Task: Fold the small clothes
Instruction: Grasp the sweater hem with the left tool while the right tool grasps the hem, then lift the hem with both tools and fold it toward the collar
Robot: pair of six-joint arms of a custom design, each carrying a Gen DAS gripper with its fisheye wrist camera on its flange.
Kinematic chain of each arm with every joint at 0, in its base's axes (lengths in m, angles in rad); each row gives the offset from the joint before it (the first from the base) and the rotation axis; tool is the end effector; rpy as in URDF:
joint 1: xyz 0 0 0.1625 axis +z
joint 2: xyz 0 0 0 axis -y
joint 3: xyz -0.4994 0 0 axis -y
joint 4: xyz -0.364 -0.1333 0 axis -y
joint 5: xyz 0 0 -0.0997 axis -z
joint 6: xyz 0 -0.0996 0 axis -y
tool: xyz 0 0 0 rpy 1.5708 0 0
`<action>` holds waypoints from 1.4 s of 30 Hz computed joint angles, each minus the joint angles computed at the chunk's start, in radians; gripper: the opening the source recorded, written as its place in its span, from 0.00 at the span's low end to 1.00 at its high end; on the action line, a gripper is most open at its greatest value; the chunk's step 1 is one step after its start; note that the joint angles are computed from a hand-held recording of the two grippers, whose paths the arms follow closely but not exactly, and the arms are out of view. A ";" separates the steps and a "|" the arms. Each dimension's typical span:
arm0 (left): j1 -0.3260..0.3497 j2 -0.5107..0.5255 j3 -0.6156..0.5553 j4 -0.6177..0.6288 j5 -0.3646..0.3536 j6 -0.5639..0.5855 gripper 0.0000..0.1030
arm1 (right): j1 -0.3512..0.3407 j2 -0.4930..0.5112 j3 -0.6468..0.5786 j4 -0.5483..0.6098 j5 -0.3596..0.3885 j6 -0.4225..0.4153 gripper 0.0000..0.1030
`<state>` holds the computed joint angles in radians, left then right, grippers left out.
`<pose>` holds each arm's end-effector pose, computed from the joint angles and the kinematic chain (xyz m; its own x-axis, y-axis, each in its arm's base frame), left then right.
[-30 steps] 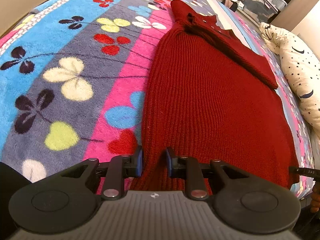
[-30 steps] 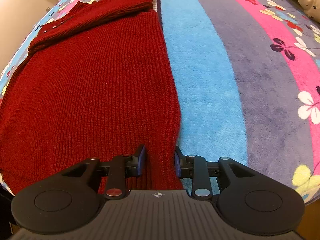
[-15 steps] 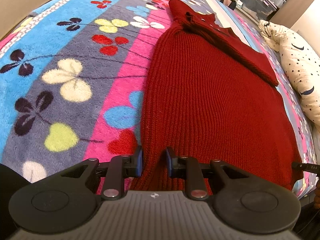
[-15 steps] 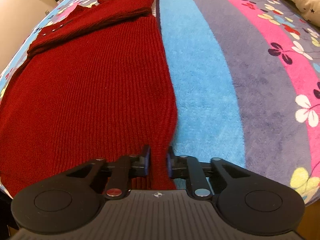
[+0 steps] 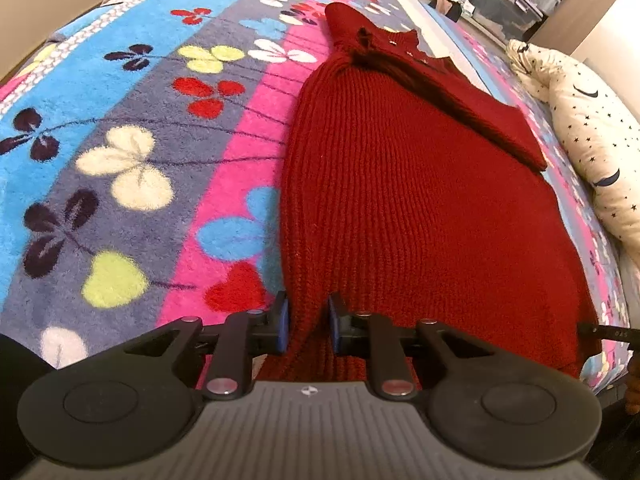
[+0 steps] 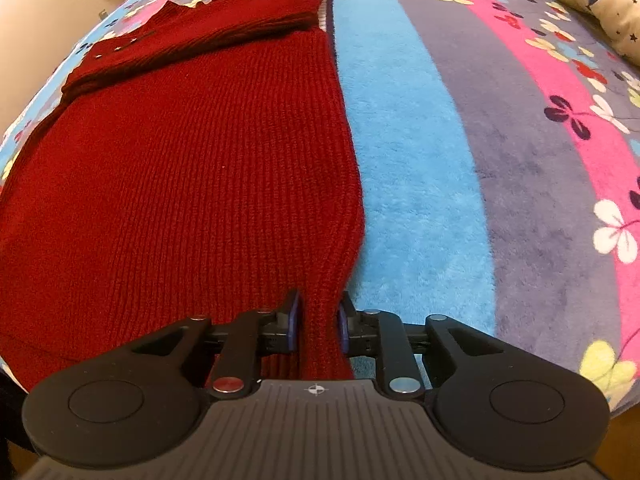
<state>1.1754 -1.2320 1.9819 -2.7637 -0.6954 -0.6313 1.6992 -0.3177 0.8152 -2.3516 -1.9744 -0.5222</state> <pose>-0.0182 -0.5881 0.3705 -0.7850 -0.5381 -0.3070 -0.1429 0.6394 -0.7554 0.2107 -0.8960 0.0847 -0.7414 -0.4827 0.4662 -0.5685 0.8209 -0.0542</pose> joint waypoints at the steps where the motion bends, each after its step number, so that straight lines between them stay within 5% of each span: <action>1: 0.000 0.000 -0.001 0.005 0.002 -0.003 0.20 | 0.000 0.002 -0.005 0.005 0.001 0.006 0.21; 8: -0.002 0.007 0.001 -0.007 0.015 0.027 0.15 | 0.002 0.001 0.004 -0.008 -0.004 -0.002 0.19; 13: -0.040 0.023 0.035 -0.192 0.051 0.194 0.12 | 0.013 -0.011 0.042 -0.073 -0.002 -0.045 0.12; 18: -0.090 0.026 0.074 -0.498 0.034 0.446 0.11 | 0.016 -0.081 0.119 -0.150 0.177 -0.032 0.11; 26: -0.147 -0.030 0.107 -0.750 -0.038 0.576 0.10 | 0.003 -0.192 0.229 -0.282 0.420 -0.006 0.10; 30: -0.192 -0.093 0.148 -0.812 -0.084 0.601 0.10 | -0.006 -0.271 0.336 -0.350 0.526 -0.072 0.09; 38: -0.377 -0.314 0.300 -0.797 -0.076 0.582 0.10 | -0.106 -0.471 0.540 -0.326 0.905 -0.137 0.09; 42: -0.355 -0.326 0.297 -0.730 -0.048 0.534 0.10 | -0.133 -0.454 0.504 -0.336 0.902 -0.035 0.09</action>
